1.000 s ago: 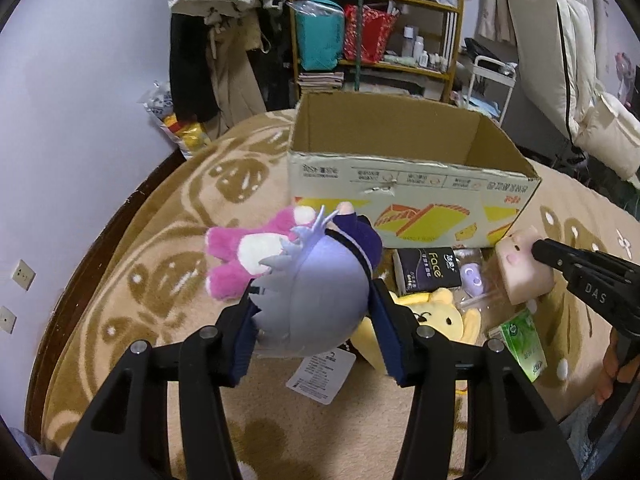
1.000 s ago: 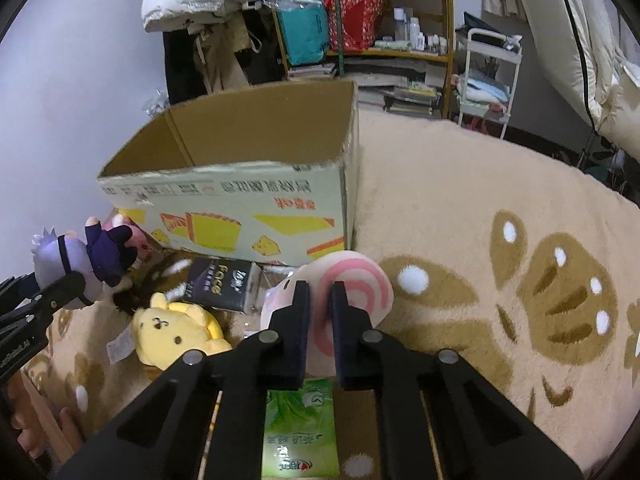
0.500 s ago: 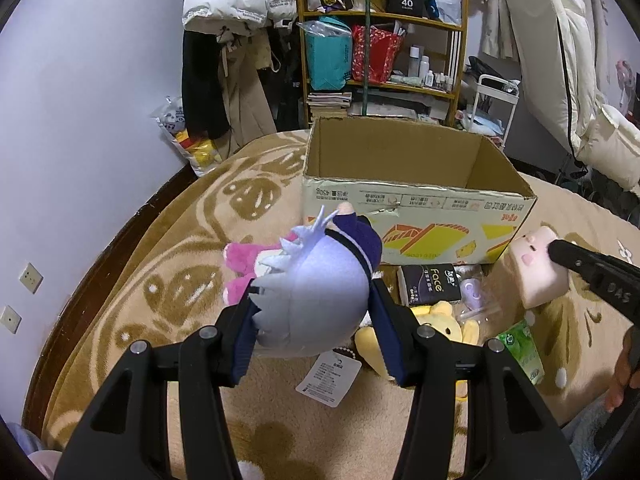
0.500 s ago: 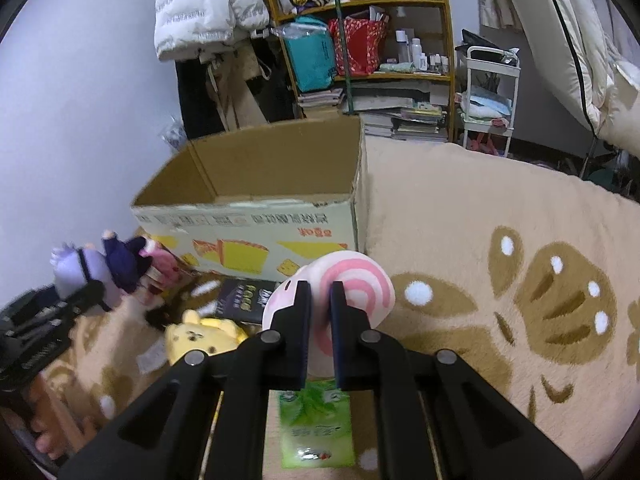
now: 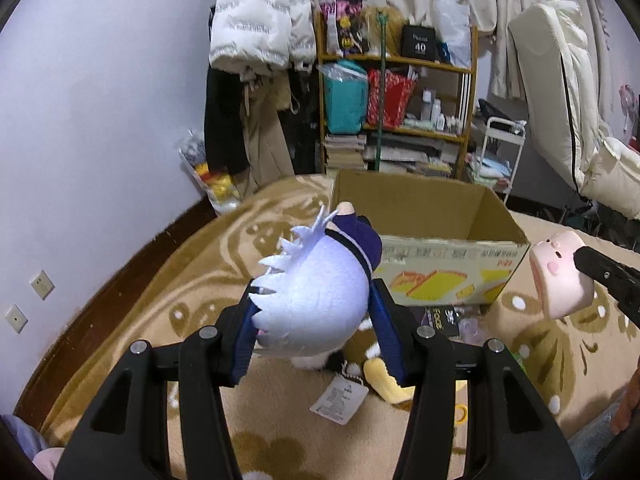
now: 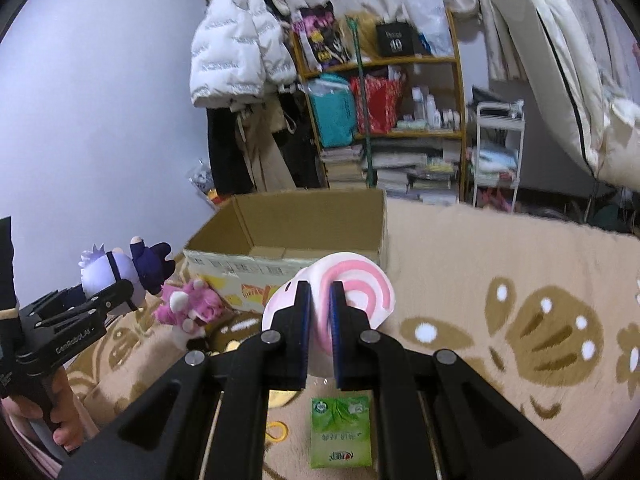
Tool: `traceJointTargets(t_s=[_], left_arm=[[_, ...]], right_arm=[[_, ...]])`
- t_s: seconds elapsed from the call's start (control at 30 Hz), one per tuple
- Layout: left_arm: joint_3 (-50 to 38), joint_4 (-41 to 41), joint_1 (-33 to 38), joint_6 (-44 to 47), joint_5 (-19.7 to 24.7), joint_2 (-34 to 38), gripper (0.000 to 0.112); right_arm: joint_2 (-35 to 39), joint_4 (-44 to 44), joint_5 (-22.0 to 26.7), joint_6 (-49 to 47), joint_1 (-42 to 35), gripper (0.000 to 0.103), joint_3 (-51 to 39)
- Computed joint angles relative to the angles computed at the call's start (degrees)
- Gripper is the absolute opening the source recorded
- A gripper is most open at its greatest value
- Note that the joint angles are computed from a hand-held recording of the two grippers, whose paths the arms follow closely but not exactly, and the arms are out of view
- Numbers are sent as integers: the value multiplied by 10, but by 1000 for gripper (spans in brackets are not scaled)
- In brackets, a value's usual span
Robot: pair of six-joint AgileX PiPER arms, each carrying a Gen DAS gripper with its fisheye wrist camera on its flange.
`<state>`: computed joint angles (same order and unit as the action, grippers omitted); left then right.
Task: Organize soft objects
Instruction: 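Lift both plushes over the box while right gripper opens dropping the swirl cushion inside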
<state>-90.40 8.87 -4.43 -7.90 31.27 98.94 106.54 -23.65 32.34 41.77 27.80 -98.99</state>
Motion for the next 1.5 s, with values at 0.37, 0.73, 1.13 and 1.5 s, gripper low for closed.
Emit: traceJointTargets(t_s=[0.37, 0.73, 1.13, 1.5], left_arm=[[-27, 85, -23, -78, -14, -6, 51], [-145, 119, -33, -87, 15, 59, 51], [-416, 37, -43, 15, 114, 242, 51], [-603, 16, -57, 60, 234, 372, 52]], right_arm=[[9, -90, -26, 45, 12, 10, -45], [109, -71, 24, -38, 8, 10, -217], [230, 67, 78, -180, -33, 10, -390], [330, 117, 153, -200, -52, 11, -538]])
